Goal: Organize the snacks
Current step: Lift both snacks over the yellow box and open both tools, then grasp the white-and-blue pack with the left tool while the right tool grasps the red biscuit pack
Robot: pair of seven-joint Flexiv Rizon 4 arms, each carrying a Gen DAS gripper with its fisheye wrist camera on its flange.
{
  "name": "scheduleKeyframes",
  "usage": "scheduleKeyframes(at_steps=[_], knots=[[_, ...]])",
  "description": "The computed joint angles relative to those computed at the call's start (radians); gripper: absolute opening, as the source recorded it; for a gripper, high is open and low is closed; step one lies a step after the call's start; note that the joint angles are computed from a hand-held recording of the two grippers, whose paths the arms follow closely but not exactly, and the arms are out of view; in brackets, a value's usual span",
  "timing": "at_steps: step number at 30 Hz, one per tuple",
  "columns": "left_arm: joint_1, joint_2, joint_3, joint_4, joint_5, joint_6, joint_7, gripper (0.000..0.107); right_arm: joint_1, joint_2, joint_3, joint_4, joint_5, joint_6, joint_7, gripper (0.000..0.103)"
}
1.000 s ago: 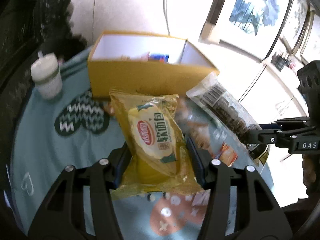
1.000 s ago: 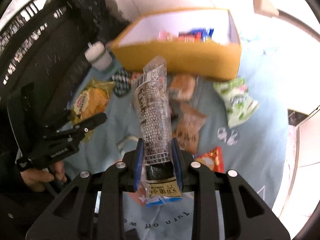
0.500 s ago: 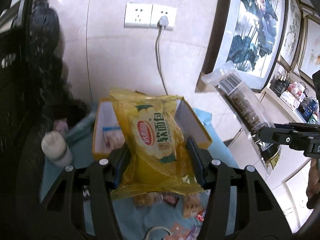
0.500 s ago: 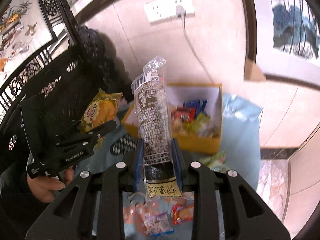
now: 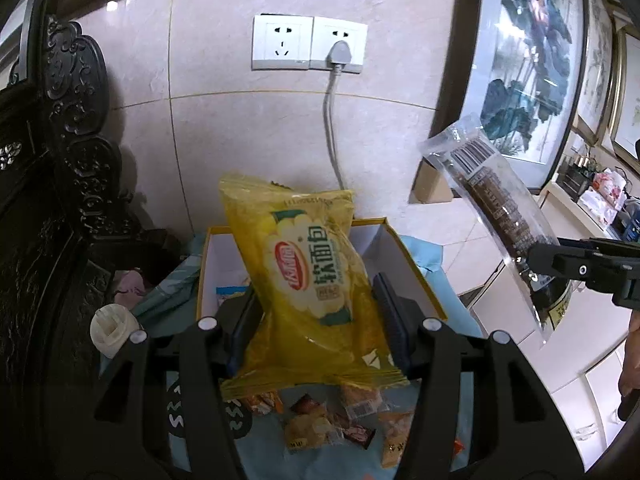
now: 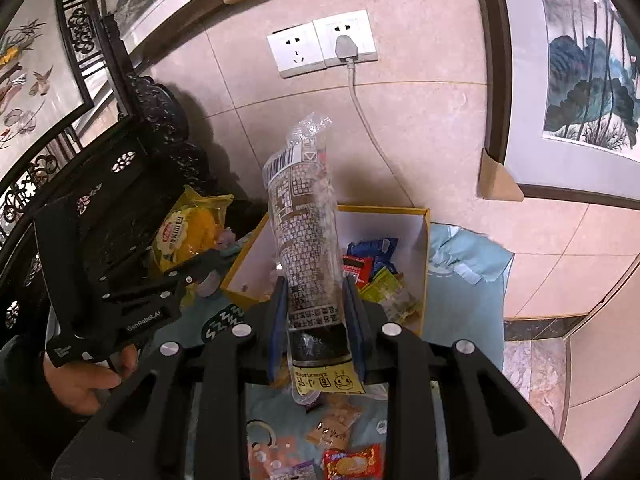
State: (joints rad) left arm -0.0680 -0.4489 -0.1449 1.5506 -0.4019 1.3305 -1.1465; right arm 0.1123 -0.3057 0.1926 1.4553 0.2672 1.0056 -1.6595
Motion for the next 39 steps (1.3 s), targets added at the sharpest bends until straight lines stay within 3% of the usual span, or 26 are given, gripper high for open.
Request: scheduleKeyframes(at_steps=[10, 12, 13, 14, 15, 16, 19, 24, 29, 35, 39], knots=[[-0.035, -0.102, 0.072, -0.170, 0.093, -0.068, -0.078, 0.055, 0.016, -0.103, -0.017, -0.114, -0.057, -0.021, 0.045, 0.028], [-0.054, -0.134, 0.104, -0.228, 0.132, -0.089, -0.115, 0.062, 0.023, -0.138, -0.023, -0.164, -0.080, -0.048, 0.068, 0.031], [-0.079, -0.163, 0.147, -0.281, 0.172, -0.102, -0.156, 0.085, 0.026, -0.162, -0.026, -0.199, -0.094, -0.077, 0.083, 0.033], [-0.104, -0.193, 0.194, -0.334, 0.215, -0.121, -0.206, 0.101, 0.036, -0.188, -0.040, -0.231, -0.115, -0.089, 0.111, 0.043], [-0.121, -0.223, 0.230, -0.388, 0.252, -0.150, -0.250, 0.101, 0.049, -0.201, -0.057, -0.239, -0.144, -0.076, 0.139, 0.058], [-0.122, -0.239, 0.240, -0.421, 0.274, -0.185, -0.269, 0.101, 0.059, -0.211, -0.071, -0.241, -0.174, -0.064, 0.162, 0.061], [-0.114, -0.272, 0.247, -0.490, 0.329, -0.297, -0.303, 0.101, 0.044, -0.220, -0.057, -0.243, -0.193, -0.071, 0.171, 0.061], [-0.091, -0.233, 0.223, -0.398, 0.380, -0.258, -0.327, 0.101, 0.018, -0.193, -0.044, -0.174, -0.186, -0.066, 0.182, 0.061], [-0.080, -0.140, 0.198, -0.186, 0.382, -0.164, -0.364, 0.101, 0.003, -0.125, -0.033, -0.026, -0.175, -0.042, 0.185, 0.061], [-0.043, -0.035, 0.104, 0.132, 0.341, -0.070, -0.201, 0.101, 0.001, -0.035, -0.018, 0.218, -0.160, -0.039, 0.176, 0.061], [0.026, 0.029, -0.020, 0.340, 0.199, -0.031, -0.018, 0.101, 0.013, 0.005, -0.018, 0.364, -0.160, -0.054, 0.183, 0.061]])
